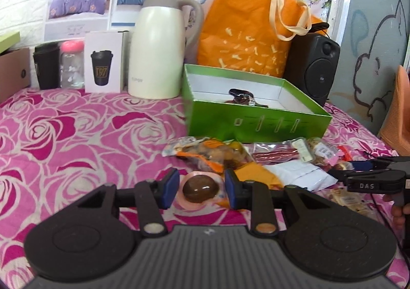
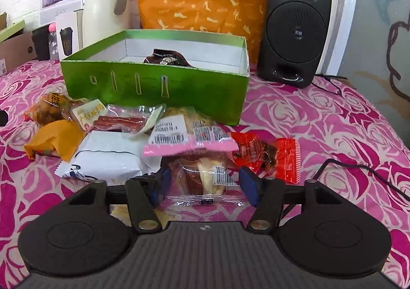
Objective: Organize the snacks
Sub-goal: 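Move the right gripper toward the wrapped pastry packets on the bedspread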
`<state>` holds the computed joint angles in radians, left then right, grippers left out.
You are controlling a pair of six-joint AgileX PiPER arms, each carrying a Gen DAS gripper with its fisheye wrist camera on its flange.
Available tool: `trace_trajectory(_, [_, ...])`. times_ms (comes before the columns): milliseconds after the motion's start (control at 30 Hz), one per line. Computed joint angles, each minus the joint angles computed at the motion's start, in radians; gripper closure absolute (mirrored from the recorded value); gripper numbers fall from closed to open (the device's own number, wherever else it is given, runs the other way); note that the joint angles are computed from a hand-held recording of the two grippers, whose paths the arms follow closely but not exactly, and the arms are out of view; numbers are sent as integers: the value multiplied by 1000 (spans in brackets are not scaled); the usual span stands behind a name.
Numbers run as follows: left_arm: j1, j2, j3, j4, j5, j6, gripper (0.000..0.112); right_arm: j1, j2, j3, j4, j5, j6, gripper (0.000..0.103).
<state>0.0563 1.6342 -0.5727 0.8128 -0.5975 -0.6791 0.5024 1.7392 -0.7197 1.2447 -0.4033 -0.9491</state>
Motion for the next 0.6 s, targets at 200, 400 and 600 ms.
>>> trace_trajectory(200, [-7,3,3,14,3,-34,84,-12,-78,64,-36,40,108,17])
trace_trajectory(400, [-15,-22,28,8,8,-43,84,26,-208,193,-181,-9,450,19])
trace_trajectory(600, [-49,-60,56,-21,35,-36,84,195,-336,300,-156,-166,607,96])
